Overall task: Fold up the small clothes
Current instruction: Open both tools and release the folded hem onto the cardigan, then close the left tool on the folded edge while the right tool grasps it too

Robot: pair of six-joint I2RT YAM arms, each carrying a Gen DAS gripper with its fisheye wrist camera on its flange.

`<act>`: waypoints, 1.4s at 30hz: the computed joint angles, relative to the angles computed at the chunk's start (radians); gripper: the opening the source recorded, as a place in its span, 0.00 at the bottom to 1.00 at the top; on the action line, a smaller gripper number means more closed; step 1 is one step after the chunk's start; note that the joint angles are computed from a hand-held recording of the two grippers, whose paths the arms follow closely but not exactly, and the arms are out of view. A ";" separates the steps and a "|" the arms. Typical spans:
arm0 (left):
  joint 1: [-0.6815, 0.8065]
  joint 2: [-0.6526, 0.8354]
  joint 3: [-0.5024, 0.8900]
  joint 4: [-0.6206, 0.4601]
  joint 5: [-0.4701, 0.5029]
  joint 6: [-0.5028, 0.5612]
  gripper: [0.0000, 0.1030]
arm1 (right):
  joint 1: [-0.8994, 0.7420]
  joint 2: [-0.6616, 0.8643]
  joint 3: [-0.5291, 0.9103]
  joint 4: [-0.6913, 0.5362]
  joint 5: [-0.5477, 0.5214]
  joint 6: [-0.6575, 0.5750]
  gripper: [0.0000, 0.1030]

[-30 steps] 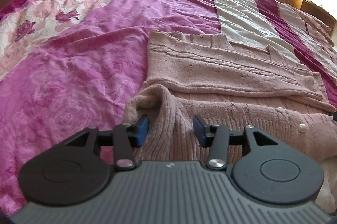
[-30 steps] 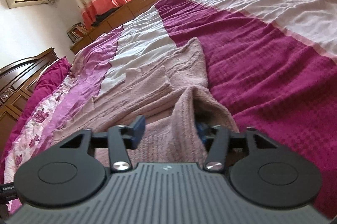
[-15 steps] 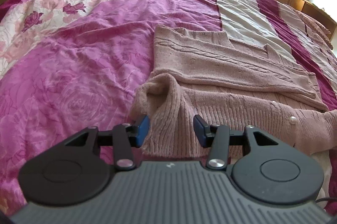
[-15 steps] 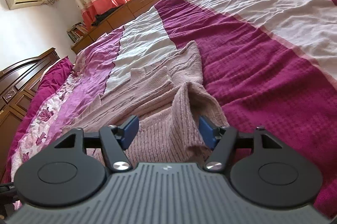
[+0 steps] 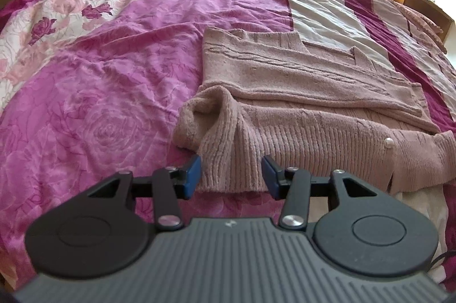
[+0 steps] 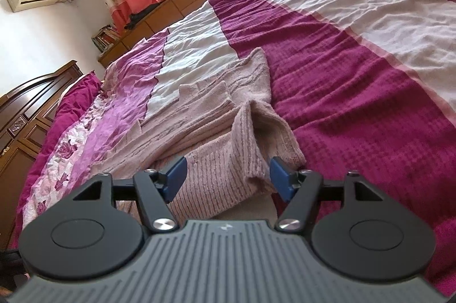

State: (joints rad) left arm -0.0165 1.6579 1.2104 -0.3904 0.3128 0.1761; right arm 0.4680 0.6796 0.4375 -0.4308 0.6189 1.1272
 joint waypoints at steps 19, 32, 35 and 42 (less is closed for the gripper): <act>-0.002 0.050 0.048 -0.061 -0.020 0.019 0.47 | -0.096 0.027 0.021 0.006 -0.115 -0.059 0.69; 0.014 0.084 0.071 -0.030 0.001 -0.008 0.47 | -0.211 0.088 0.005 0.121 -0.231 -0.162 0.69; 0.013 0.114 0.095 -0.037 0.004 -0.018 0.47 | -0.233 0.115 0.002 0.147 -0.256 -0.177 0.68; 0.005 0.144 0.105 -0.023 0.002 -0.017 0.47 | -0.238 0.150 0.002 0.157 -0.260 -0.196 0.56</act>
State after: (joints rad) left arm -0.0111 1.8023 1.3149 -0.4134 0.3143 0.1587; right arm 0.2295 0.8296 0.4399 -0.2741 0.3593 0.9313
